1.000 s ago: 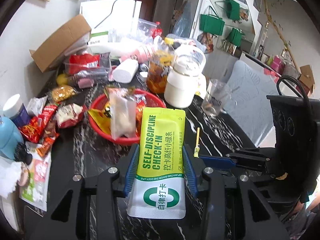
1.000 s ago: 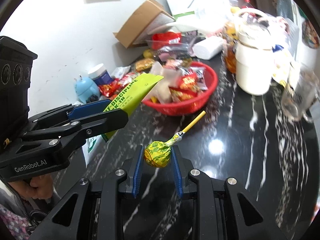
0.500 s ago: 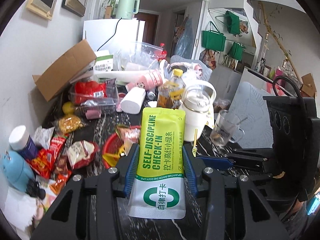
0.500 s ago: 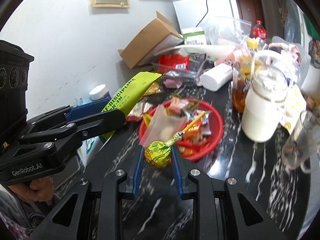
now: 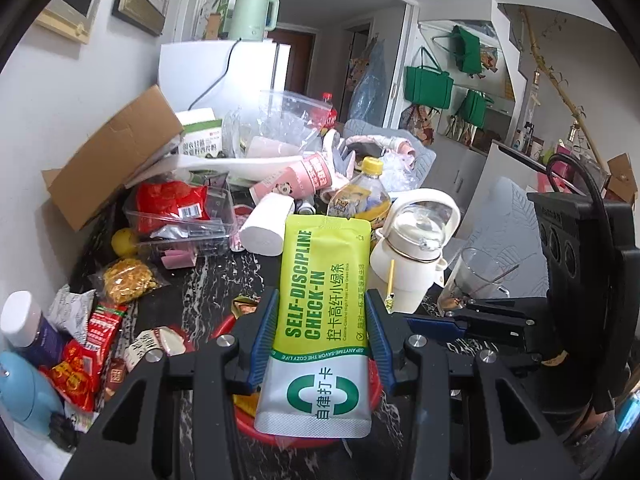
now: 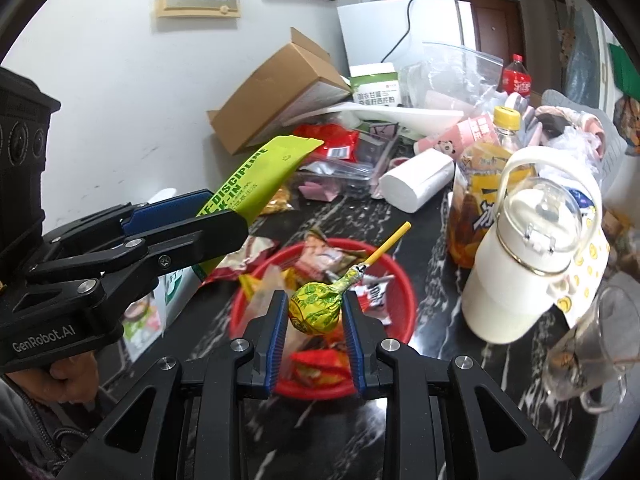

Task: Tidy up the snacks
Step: 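Lift the check-in packet and lollipop and carry both over the red basket, then lower both items into the basket and open both grippers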

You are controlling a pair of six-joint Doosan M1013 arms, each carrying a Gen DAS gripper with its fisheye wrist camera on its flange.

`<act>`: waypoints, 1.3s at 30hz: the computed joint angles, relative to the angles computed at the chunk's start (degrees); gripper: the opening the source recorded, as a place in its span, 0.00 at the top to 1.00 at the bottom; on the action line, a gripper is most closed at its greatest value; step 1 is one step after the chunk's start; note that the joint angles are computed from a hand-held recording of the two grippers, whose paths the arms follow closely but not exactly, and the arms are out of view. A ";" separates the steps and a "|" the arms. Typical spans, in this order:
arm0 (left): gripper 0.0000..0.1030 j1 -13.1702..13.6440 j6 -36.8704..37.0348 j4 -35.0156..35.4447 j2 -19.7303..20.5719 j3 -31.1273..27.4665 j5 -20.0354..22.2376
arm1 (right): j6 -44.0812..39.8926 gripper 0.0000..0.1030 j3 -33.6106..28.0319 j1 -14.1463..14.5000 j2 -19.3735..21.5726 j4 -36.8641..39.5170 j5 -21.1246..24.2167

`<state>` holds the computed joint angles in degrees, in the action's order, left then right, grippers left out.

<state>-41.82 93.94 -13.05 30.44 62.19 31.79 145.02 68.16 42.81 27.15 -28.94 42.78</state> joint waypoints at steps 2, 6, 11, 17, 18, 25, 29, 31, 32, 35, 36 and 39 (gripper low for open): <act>0.59 0.04 0.18 -0.20 0.88 -1.01 0.58 | -0.78 0.74 -0.66 -0.45 0.62 0.38 1.18; 0.59 0.05 -0.09 -0.33 2.24 -2.19 1.15 | -1.65 0.74 -1.09 -1.22 1.43 1.46 2.32; 0.59 0.17 -0.40 -1.35 3.52 -2.78 2.17 | -2.00 0.74 -1.18 -1.77 2.09 2.00 3.52; 0.59 0.15 -1.02 -0.41 4.92 -3.80 3.85 | -3.18 0.74 -1.46 -2.17 2.93 2.90 4.94; 0.59 0.18 -1.19 -0.09 5.22 -4.16 4.15 | -3.34 0.74 -1.51 -2.22 3.06 3.12 5.12; 0.59 0.21 -1.50 0.97 5.75 -3.90 4.21 | -4.32 0.74 -1.86 -2.47 3.89 3.96 6.48; 0.59 0.15 -1.62 2.16 5.94 -3.65 3.96 | -4.61 0.74 -2.12 -2.43 4.22 4.09 6.98; 0.59 0.07 -1.87 3.01 6.01 -3.59 3.88 | -4.85 0.74 -2.02 -2.46 4.26 4.32 6.95; 0.59 0.04 -1.95 3.37 6.09 -3.64 3.94 | -5.05 0.74 -2.06 -2.49 4.34 4.50 7.04; 0.58 -0.06 -2.27 4.90 6.59 -4.39 4.99 | -5.80 0.74 -2.41 -2.54 4.68 4.90 7.77; 0.58 -0.09 -2.42 5.37 6.76 -4.74 5.45 | -6.14 0.74 -2.43 -2.60 4.74 5.26 7.59; 0.58 0.05 -2.67 6.26 7.73 -6.51 7.94 | -7.04 0.74 -2.80 -2.68 5.08 6.10 7.85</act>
<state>-41.77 91.27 -6.79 38.17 55.68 39.73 137.99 65.36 40.13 32.23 -22.84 50.63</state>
